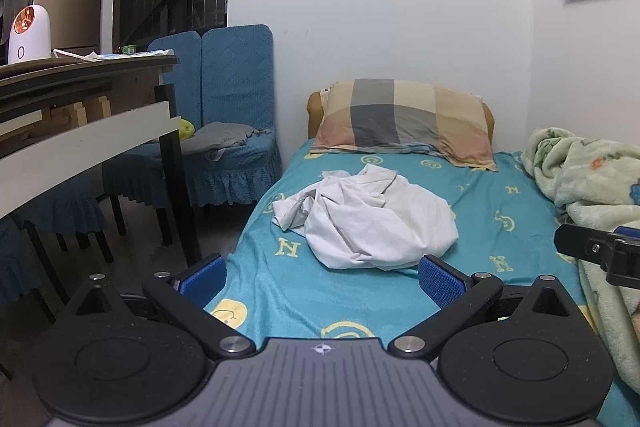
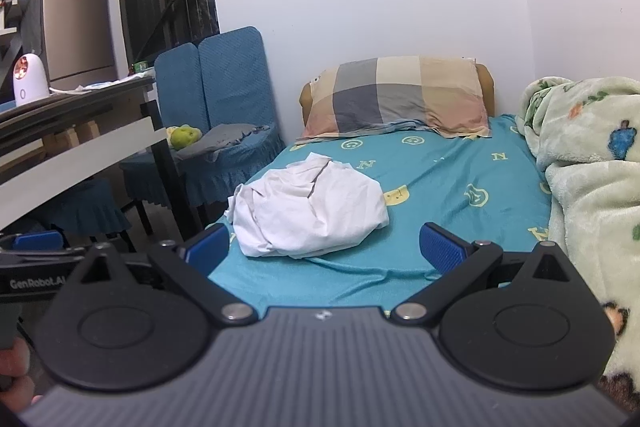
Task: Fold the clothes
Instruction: 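Move both grippers toward the crumpled white T-shirt on the bed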
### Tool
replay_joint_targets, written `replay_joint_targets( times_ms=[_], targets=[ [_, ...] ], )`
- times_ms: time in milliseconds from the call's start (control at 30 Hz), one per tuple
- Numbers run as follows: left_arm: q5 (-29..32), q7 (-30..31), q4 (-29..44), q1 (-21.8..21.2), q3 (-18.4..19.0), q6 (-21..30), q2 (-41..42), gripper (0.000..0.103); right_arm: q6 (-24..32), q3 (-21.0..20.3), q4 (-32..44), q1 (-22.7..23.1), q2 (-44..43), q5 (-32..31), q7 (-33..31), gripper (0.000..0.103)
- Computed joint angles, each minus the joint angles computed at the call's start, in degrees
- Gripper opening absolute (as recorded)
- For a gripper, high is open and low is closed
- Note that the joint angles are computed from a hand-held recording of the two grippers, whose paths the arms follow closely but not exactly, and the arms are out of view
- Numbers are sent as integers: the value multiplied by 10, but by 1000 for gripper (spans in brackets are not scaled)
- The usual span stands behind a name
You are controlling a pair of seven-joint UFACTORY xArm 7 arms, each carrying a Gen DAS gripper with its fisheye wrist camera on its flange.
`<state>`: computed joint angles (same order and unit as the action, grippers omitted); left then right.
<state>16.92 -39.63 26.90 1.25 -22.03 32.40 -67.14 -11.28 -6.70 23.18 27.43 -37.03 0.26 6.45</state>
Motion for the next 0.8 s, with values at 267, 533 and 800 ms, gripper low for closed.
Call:
replay_joint_targets(
  times_ms=[267, 533, 800],
  targets=[
    [3, 9, 0, -5, 2, 8, -1, 103, 1, 0, -1, 0, -2, -8, -9, 103],
    [5, 10, -1, -3, -2, 10, 0, 103, 6, 31, -5, -24, -3, -5, -5, 103],
    [8, 9, -1, -5, -3, 14, 0, 103, -1, 32, -9, -27, -1, -5, -3, 103]
  ],
)
